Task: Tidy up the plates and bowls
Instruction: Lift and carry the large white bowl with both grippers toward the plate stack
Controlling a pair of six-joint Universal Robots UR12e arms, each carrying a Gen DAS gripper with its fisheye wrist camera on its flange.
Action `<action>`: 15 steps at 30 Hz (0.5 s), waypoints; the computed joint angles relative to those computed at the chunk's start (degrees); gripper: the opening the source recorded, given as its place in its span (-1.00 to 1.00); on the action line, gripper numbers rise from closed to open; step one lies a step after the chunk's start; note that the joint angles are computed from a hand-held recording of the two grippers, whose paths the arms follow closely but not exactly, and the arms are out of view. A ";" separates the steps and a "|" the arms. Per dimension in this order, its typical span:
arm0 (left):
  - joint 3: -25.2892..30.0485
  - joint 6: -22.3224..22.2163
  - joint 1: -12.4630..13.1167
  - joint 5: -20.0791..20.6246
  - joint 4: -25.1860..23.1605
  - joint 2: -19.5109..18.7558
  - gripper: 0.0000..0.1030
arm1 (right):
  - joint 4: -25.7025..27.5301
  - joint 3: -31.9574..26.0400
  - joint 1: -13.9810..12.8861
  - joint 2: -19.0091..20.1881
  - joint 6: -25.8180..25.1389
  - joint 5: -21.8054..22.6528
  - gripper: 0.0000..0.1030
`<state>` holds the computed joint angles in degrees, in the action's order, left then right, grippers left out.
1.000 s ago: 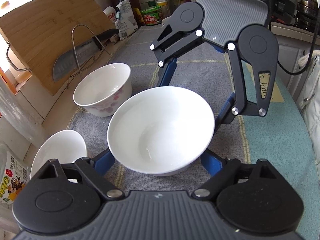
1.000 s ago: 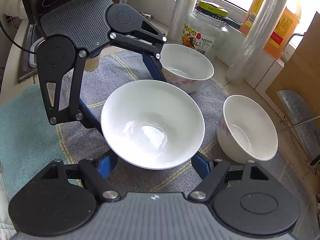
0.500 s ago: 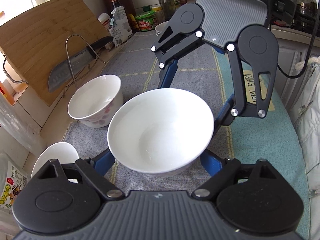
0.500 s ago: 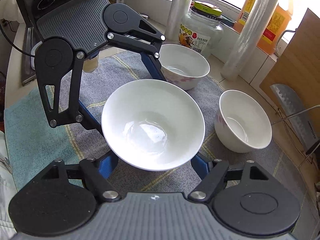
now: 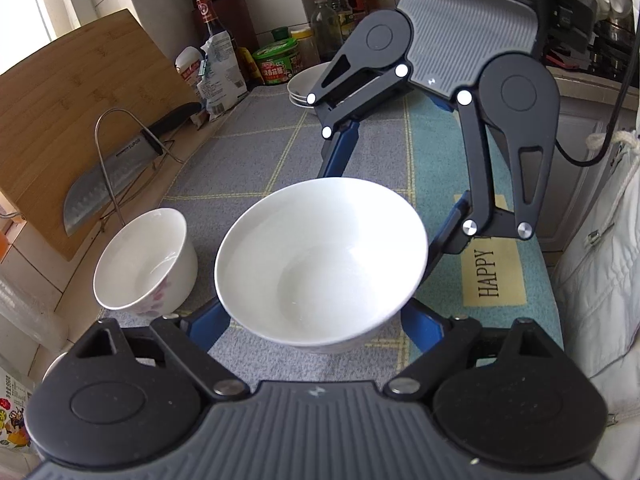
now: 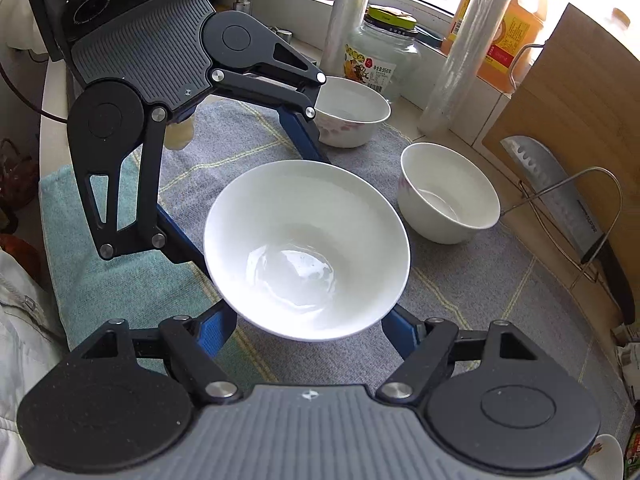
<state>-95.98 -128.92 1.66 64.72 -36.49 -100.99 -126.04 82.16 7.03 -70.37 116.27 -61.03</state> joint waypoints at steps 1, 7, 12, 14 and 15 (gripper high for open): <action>0.35 -0.32 -0.48 0.08 0.24 -0.34 0.78 | 0.28 -0.01 -0.37 -0.07 -0.20 0.05 0.61; 2.71 -1.55 -2.85 0.21 1.16 -2.66 0.78 | 0.49 0.39 -2.55 -0.56 -0.44 -0.11 0.62; 4.49 -1.73 -4.28 0.14 1.43 -4.40 0.78 | 0.41 0.56 -3.98 -0.64 -0.01 -0.54 0.62; 5.26 -1.88 -4.74 0.03 1.37 -5.13 0.78 | 0.35 0.86 -4.55 -0.85 0.11 -0.61 0.62; 5.67 -1.94 -4.93 -0.04 1.37 -5.53 0.78 | 0.38 0.92 -4.83 -0.88 0.15 -0.62 0.62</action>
<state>-90.31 -130.86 -3.28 64.68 -35.12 -106.51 -125.66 83.08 2.20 -71.25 116.41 -61.65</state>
